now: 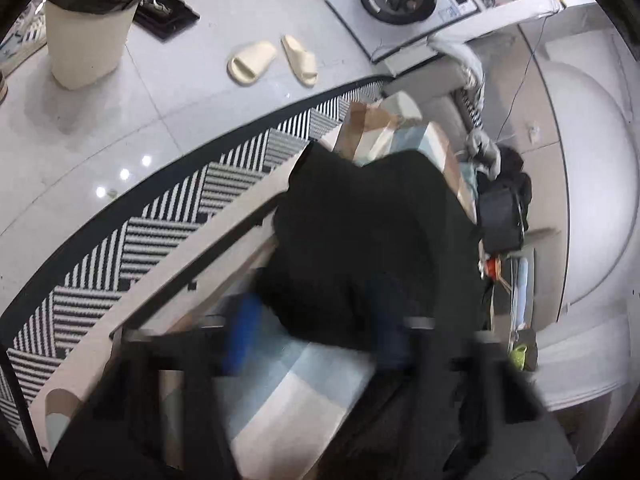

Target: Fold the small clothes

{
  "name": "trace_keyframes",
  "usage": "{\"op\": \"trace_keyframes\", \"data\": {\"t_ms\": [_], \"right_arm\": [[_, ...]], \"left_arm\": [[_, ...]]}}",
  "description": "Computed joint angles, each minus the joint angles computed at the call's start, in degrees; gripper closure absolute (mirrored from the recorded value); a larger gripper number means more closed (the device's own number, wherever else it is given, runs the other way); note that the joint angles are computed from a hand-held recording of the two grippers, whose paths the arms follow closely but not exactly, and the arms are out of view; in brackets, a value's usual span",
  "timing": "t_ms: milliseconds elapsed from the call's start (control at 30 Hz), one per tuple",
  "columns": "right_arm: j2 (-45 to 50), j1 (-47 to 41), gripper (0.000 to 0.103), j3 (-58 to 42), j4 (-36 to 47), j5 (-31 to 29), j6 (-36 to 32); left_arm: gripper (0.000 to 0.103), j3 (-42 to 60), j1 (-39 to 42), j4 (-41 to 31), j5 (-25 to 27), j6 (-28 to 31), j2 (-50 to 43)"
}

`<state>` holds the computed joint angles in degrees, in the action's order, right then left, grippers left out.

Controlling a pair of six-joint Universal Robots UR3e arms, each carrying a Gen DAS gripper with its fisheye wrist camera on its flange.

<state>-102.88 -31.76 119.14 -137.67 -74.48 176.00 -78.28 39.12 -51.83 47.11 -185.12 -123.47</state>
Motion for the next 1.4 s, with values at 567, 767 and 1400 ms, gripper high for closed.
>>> {"op": "trace_keyframes", "data": {"t_ms": [567, 767, 1400], "right_arm": [[-9.87, -7.16, 0.063, 6.93, 2.12, 5.2, -1.46], [-11.88, -9.12, 0.062, 8.71, 3.71, 5.5, -2.52], [-11.38, -9.26, 0.062, 9.02, 3.43, 5.71, -2.32]], "left_arm": [[0.062, 28.91, -33.44, -15.26, 12.15, 22.62, -3.06], [0.047, 10.66, -29.44, -7.17, 11.38, 20.9, 4.98], [0.047, 9.89, -31.47, 4.22, 19.08, 16.58, 2.58]]}}
